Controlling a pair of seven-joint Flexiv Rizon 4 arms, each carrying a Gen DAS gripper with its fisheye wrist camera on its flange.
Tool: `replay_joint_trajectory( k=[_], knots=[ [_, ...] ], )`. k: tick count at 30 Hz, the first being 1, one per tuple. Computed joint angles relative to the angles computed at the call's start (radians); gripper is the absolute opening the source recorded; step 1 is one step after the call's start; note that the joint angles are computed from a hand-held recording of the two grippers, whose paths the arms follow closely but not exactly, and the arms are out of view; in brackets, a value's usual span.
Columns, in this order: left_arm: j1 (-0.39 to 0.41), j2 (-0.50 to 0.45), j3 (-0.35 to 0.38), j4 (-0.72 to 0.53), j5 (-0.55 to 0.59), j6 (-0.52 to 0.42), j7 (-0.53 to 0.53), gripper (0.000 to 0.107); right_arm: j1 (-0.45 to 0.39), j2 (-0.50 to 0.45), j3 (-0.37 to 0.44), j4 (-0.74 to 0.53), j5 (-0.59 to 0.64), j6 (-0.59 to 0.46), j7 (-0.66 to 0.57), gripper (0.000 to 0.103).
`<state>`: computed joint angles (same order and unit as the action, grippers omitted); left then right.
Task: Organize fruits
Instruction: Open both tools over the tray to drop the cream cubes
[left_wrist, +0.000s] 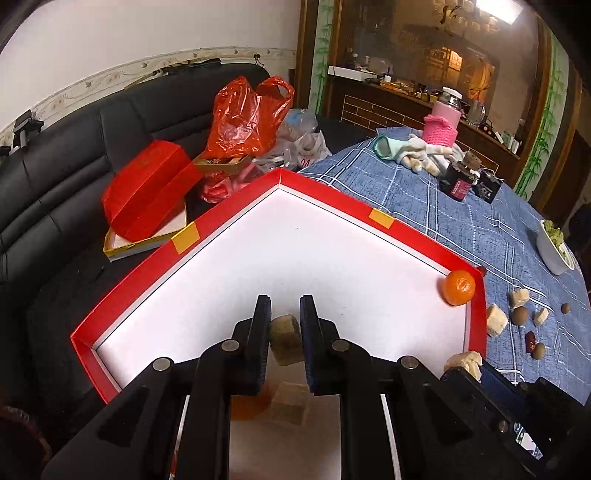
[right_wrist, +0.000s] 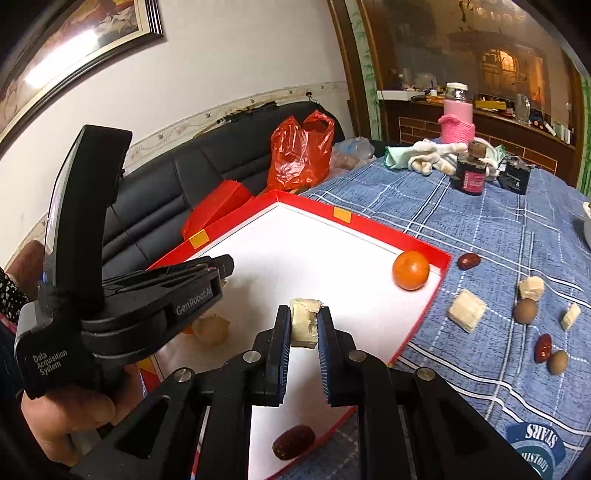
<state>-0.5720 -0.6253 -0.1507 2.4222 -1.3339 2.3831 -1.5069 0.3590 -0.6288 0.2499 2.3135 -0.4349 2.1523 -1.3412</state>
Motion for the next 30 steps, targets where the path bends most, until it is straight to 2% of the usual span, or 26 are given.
replay_joint_trajectory(
  k=[7, 11, 13, 14, 15, 16, 19, 20, 22, 24, 28, 30],
  knots=[
    [0.016, 0.003, -0.004, -0.011, -0.020, -0.027, 0.032, 0.014, 0.004, -0.013, 0.001, -0.015, 0.001, -0.014, 0.005, 0.013],
    [0.028, 0.006, -0.027, -0.039, -0.113, -0.079, 0.085, 0.018, -0.004, -0.017, 0.007, -0.026, -0.010, -0.045, 0.018, 0.017],
    [0.037, 0.013, -0.043, -0.043, -0.148, -0.101, 0.103, 0.034, -0.019, -0.020, 0.018, -0.033, -0.030, -0.065, 0.027, 0.018],
    [0.040, 0.017, -0.051, -0.045, -0.168, -0.108, 0.107, 0.054, -0.021, -0.020, 0.019, -0.033, -0.033, -0.072, 0.028, 0.020],
    [0.042, 0.019, -0.056, -0.043, -0.175, -0.107, 0.099, 0.068, -0.023, -0.021, 0.021, -0.033, -0.033, -0.072, 0.030, 0.027],
    [0.038, 0.019, -0.061, -0.044, -0.190, -0.096, 0.098, 0.071, -0.026, -0.021, 0.023, -0.031, -0.033, -0.071, 0.032, 0.037],
    [0.028, 0.014, -0.085, -0.059, -0.243, -0.051, 0.120, 0.072, -0.052, -0.012, 0.035, -0.018, -0.046, -0.054, 0.042, 0.052],
    [0.024, 0.016, -0.095, -0.061, -0.258, -0.036, 0.122, 0.072, -0.059, -0.001, 0.034, -0.007, -0.045, -0.040, 0.041, 0.054],
    [0.006, 0.024, -0.090, -0.036, -0.210, -0.006, 0.045, 0.072, -0.070, 0.017, 0.029, 0.013, -0.041, -0.011, 0.040, 0.064],
    [-0.031, 0.020, -0.083, -0.028, -0.179, 0.059, -0.019, 0.072, -0.097, 0.039, 0.019, 0.047, -0.039, 0.050, 0.031, 0.069],
    [-0.102, -0.014, -0.088, -0.064, -0.142, 0.202, -0.027, 0.074, -0.096, 0.070, -0.047, 0.101, 0.056, 0.151, -0.014, 0.085],
    [-0.124, -0.031, -0.090, -0.079, -0.079, 0.245, -0.030, 0.076, -0.100, 0.073, -0.083, 0.114, 0.118, 0.166, -0.023, 0.087]
  ],
)
